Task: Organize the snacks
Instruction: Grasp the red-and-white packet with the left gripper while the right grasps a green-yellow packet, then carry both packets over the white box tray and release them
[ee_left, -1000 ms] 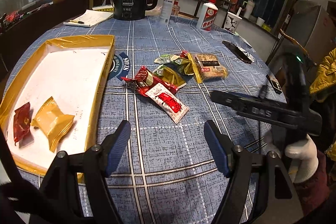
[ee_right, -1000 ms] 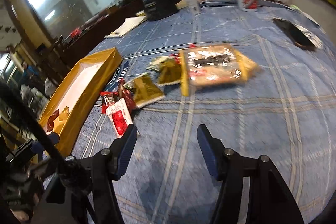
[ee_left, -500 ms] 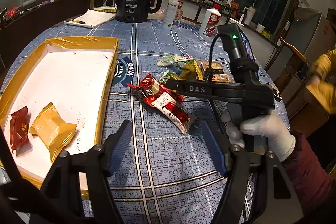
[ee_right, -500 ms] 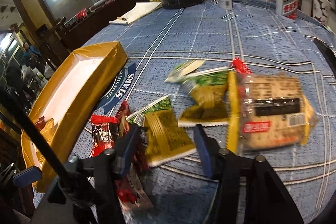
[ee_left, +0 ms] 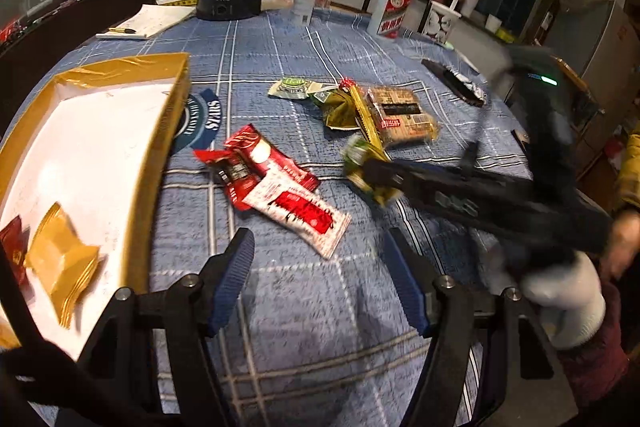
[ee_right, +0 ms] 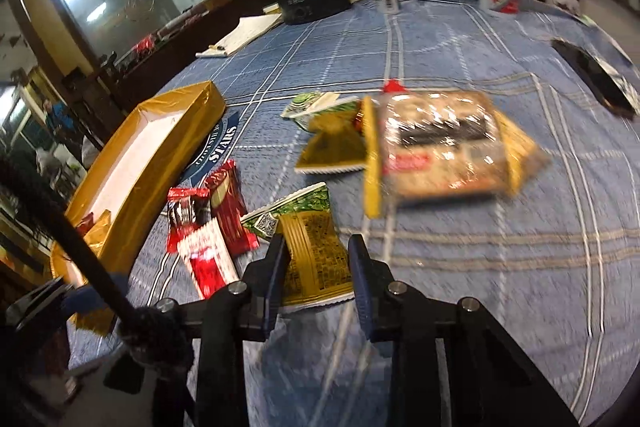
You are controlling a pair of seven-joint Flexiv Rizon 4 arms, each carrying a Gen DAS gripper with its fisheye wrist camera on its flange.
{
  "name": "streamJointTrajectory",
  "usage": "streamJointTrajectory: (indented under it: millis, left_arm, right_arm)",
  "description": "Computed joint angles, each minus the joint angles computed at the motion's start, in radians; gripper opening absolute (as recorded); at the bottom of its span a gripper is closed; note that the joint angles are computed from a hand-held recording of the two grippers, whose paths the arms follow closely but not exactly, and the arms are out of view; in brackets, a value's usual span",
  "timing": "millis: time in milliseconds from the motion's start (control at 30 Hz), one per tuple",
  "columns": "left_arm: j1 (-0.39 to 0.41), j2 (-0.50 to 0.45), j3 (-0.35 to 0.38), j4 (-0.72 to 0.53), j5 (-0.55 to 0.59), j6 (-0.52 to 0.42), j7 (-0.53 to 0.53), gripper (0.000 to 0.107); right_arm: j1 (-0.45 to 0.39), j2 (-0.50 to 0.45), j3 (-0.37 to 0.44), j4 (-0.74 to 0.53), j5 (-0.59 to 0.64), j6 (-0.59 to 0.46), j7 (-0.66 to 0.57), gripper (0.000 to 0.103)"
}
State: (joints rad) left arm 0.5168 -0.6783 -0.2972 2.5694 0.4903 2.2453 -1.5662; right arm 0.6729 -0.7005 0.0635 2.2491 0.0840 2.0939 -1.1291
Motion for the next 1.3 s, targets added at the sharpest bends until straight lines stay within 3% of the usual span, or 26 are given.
streamJointTrajectory:
  millis: [300,333,367,400,467,833,967,1133,1200,1267,1300]
  left_arm:
    - [-0.249,-0.011,0.120,-0.092,-0.219,-0.075,0.023,0.068]
    - [-0.263,-0.015,0.127,-0.097,-0.232,-0.078,0.027,0.065]
    - [-0.284,-0.020,0.141,-0.100,-0.247,-0.077,0.035,0.046]
    - [-0.324,-0.024,0.170,-0.102,-0.271,-0.064,0.047,0.034]
    - [-0.370,-0.030,0.205,-0.097,-0.299,-0.030,0.071,0.031]
    - [-0.247,-0.030,0.141,-0.056,-0.199,0.028,0.044,0.017]
    - [-0.242,-0.031,0.135,-0.063,-0.195,0.014,0.040,0.018]
    - [-0.248,-0.041,0.127,-0.094,-0.197,-0.052,0.041,0.026]
    - [-0.297,-0.053,0.155,-0.095,-0.237,-0.011,0.060,0.030]
    - [-0.328,-0.053,0.171,-0.093,-0.255,0.001,0.073,0.029]
    - [-0.322,-0.056,0.168,-0.090,-0.247,0.009,0.075,0.022]
  right_arm:
    - [-0.051,0.011,0.054,0.068,0.009,0.123,0.007,0.031]
    - [-0.053,0.009,0.057,0.071,0.010,0.134,0.007,0.031]
    - [-0.055,0.009,0.060,0.074,0.010,0.143,0.007,0.031]
    - [-0.062,0.007,0.066,0.079,0.007,0.154,0.008,0.031]
    - [-0.072,0.001,0.075,0.080,0.000,0.166,0.012,0.031]
    - [-0.040,0.005,0.068,0.087,0.026,0.180,0.019,0.031]
    - [0.003,0.017,0.049,0.088,0.068,0.168,0.005,0.031]
    - [0.061,0.046,0.020,0.101,0.132,0.136,-0.010,0.031]
    - [0.091,0.064,0.004,0.111,0.165,0.129,-0.021,0.031]
    - [0.120,0.082,-0.012,0.121,0.200,0.125,-0.034,0.031]
    - [0.131,0.087,-0.016,0.124,0.214,0.124,-0.039,0.031]
